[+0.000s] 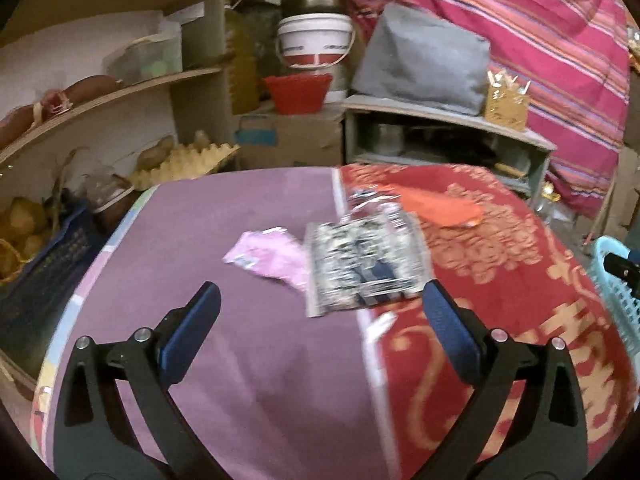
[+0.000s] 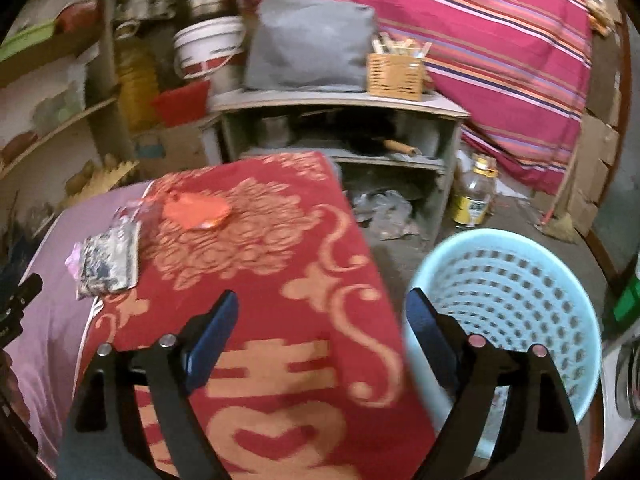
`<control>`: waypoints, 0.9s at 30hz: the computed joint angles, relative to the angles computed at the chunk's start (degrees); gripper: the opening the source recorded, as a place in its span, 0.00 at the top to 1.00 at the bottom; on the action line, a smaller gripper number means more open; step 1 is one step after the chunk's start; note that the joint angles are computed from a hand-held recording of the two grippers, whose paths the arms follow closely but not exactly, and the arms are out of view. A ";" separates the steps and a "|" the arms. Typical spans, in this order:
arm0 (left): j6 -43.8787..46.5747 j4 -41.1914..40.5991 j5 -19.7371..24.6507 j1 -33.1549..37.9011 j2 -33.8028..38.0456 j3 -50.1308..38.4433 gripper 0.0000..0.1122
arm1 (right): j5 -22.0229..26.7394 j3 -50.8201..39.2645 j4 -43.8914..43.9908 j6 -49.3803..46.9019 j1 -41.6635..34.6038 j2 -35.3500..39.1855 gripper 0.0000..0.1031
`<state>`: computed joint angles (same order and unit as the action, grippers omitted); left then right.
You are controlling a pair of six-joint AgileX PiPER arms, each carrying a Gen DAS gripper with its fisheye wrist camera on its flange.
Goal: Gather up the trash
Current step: 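Grasp the pink wrapper and silver foil together with the left tool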
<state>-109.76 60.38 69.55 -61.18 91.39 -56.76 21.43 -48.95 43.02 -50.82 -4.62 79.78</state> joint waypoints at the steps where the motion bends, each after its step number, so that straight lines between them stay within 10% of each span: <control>1: 0.03 -0.18 0.10 0.25 -0.69 1.15 0.13 | -1.10 -0.12 -1.68 2.36 2.04 0.53 0.18; 15: -1.48 1.40 -18.45 20.21 -6.91 13.13 0.13 | -7.54 -6.04 -26.22 25.94 13.57 9.36 0.18; 27: 24.38 -11.12 -34.36 37.85 5.73 1.01 0.28 | -6.50 -10.71 -28.79 29.24 14.56 15.55 0.18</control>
